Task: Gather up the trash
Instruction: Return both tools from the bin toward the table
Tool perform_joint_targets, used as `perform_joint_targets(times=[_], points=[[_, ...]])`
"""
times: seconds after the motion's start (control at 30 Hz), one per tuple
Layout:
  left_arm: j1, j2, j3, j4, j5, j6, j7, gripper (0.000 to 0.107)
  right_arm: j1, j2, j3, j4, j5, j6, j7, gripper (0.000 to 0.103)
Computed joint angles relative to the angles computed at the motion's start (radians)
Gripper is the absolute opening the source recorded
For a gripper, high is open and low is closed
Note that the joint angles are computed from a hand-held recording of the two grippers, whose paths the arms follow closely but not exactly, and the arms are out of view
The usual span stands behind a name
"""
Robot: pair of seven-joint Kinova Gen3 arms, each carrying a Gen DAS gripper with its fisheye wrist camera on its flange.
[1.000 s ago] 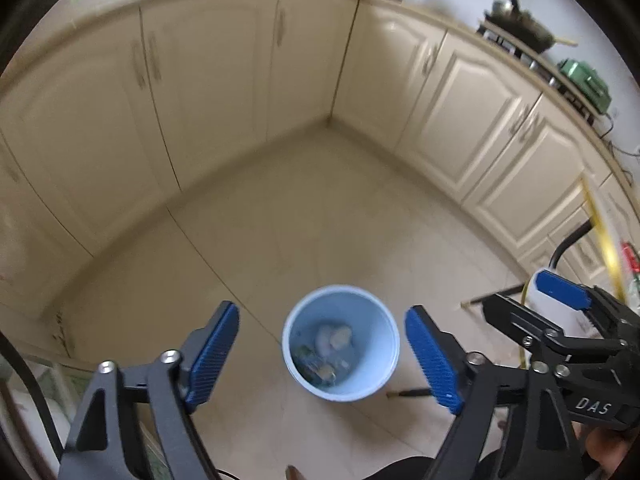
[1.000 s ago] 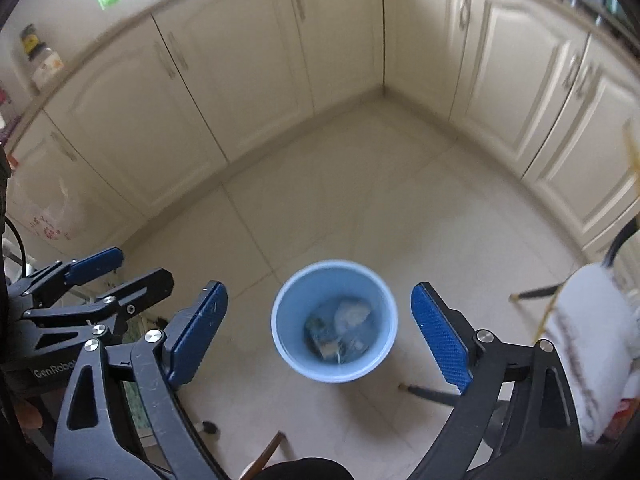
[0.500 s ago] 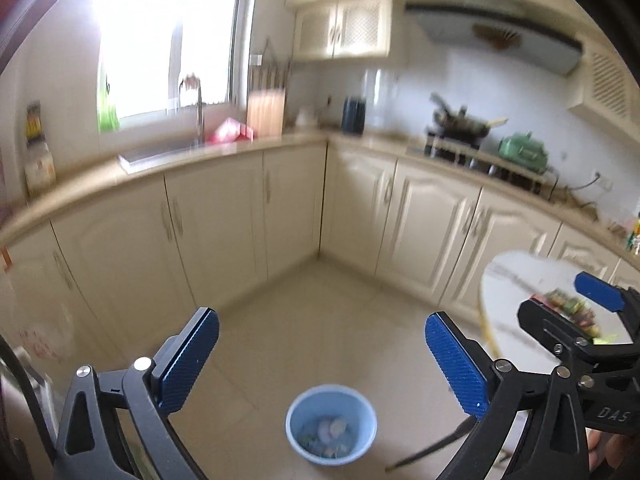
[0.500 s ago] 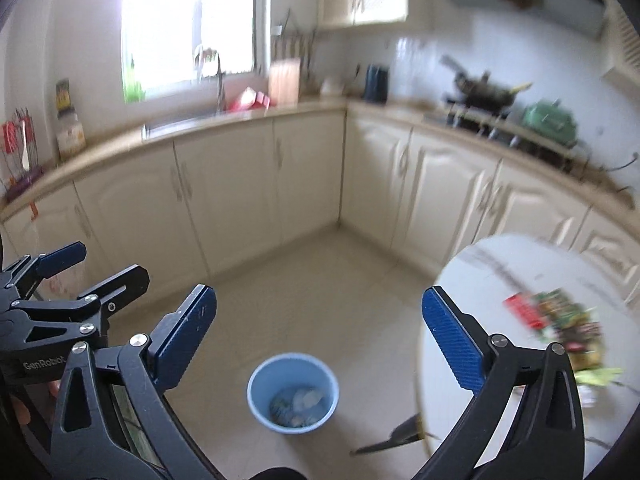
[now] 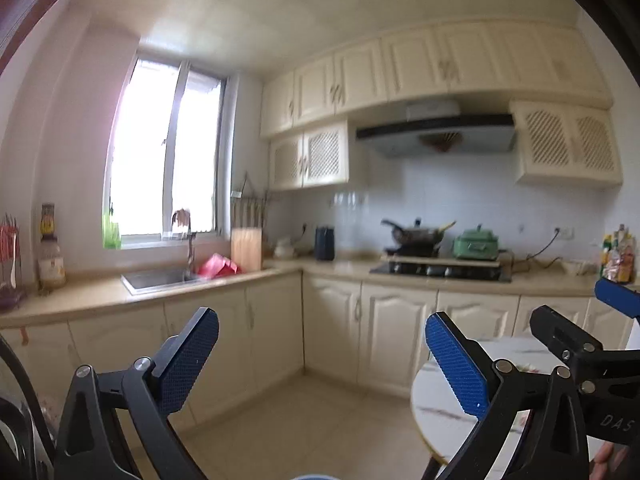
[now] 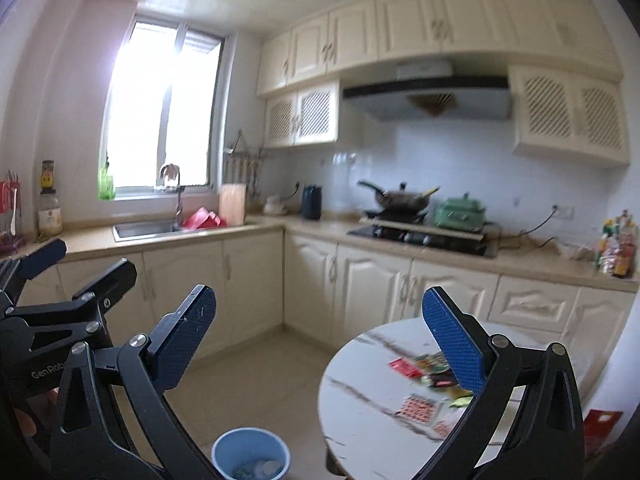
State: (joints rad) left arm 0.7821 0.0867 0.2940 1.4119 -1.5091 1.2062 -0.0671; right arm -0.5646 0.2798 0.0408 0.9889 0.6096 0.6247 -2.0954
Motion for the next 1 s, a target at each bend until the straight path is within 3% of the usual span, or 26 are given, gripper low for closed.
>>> perform_joint_targets(times=[0.07,0.17,0.27,0.37,0.63,0.8,1.0], points=[[0.057,-0.026,-0.005,0.093,-0.04,0.061,0.081,0.102,-0.033,-0.036,0.028,0.051,0.075,-0.018,-0.074,0.103],[0.148,-0.04,-0.09,0.232,-0.098,0.063,0.203,0.102,-0.079,-0.086,0.065,0.124,0.19,-0.041,-0.193,0.103],[0.16,-0.058,-0.102,0.355,-0.164,0.042,0.325,0.102,-0.066,-0.123,0.028,0.168,0.292,-0.021,-0.28,0.103],[0.146,-0.059,-0.084,0.397,-0.189,0.037,0.373,0.102,-0.043,-0.142,0.0,0.188,0.325,-0.006,-0.314,0.103],[0.121,-0.063,-0.087,0.291,-0.122,-0.062,0.196,0.102,0.06,-0.181,-0.071,0.244,0.352,0.007,-0.364,0.103],[0.026,-0.019,-0.093,0.135,-0.008,-0.248,-0.007,0.102,0.13,-0.19,-0.083,0.263,0.321,0.011,-0.364,0.103],[-0.231,0.089,0.097,-0.028,0.211,-0.398,-0.251,0.102,0.216,-0.159,-0.054,0.246,0.205,0.061,-0.315,0.103]])
